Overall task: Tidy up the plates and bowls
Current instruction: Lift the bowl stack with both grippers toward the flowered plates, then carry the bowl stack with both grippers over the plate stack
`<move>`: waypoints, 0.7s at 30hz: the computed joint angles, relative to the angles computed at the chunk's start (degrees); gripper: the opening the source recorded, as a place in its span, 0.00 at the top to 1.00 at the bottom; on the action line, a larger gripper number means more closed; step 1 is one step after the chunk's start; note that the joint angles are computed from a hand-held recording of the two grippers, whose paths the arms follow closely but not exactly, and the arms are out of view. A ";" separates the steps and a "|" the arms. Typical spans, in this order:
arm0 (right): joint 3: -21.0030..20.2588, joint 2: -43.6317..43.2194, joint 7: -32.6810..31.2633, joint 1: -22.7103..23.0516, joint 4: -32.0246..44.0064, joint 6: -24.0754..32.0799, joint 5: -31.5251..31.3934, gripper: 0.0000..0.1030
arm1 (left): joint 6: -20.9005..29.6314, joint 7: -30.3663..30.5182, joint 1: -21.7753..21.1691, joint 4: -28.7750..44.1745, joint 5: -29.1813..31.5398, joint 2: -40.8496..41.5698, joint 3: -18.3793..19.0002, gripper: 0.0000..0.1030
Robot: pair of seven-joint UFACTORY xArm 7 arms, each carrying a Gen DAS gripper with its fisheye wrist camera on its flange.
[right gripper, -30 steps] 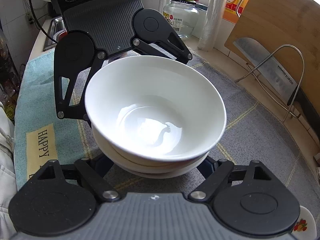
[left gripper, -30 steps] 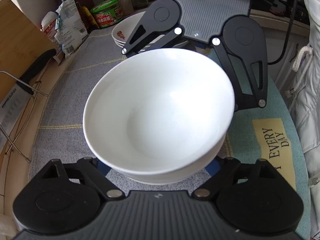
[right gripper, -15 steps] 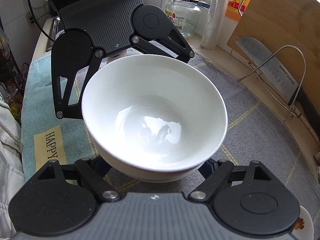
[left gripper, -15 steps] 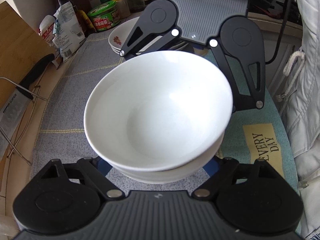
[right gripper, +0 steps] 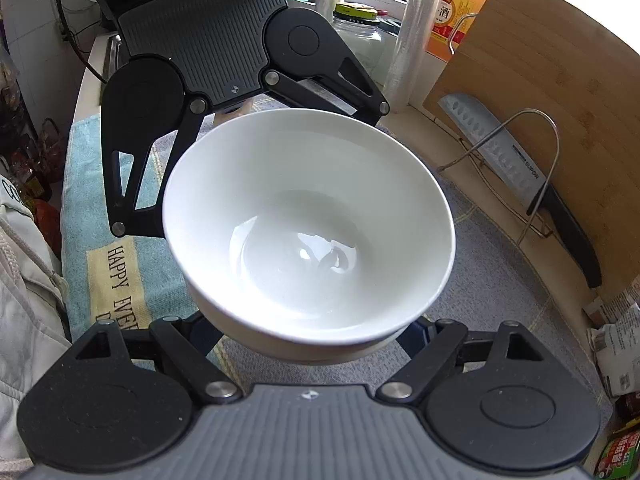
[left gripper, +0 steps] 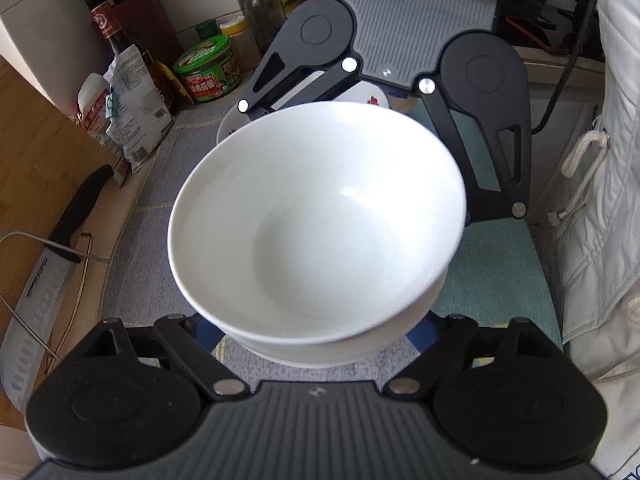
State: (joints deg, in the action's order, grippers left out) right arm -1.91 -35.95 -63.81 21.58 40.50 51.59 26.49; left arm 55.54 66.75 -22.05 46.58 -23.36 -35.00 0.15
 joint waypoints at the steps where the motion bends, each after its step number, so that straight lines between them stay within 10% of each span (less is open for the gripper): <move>1: -0.43 -0.44 -0.42 -0.25 0.07 0.50 -0.32 0.12 | -0.27 -0.52 -0.12 0.49 -0.02 0.41 -0.56 0.14; 21: -9.15 -0.68 -11.49 -11.09 4.75 9.54 -3.04 0.13 | -10.77 -7.63 -5.48 13.31 1.88 17.39 -8.64 0.14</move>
State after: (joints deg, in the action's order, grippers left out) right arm -11.05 -36.62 -75.29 10.49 45.24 61.13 23.45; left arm 44.77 59.12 -27.52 59.89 -21.48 -17.61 -8.49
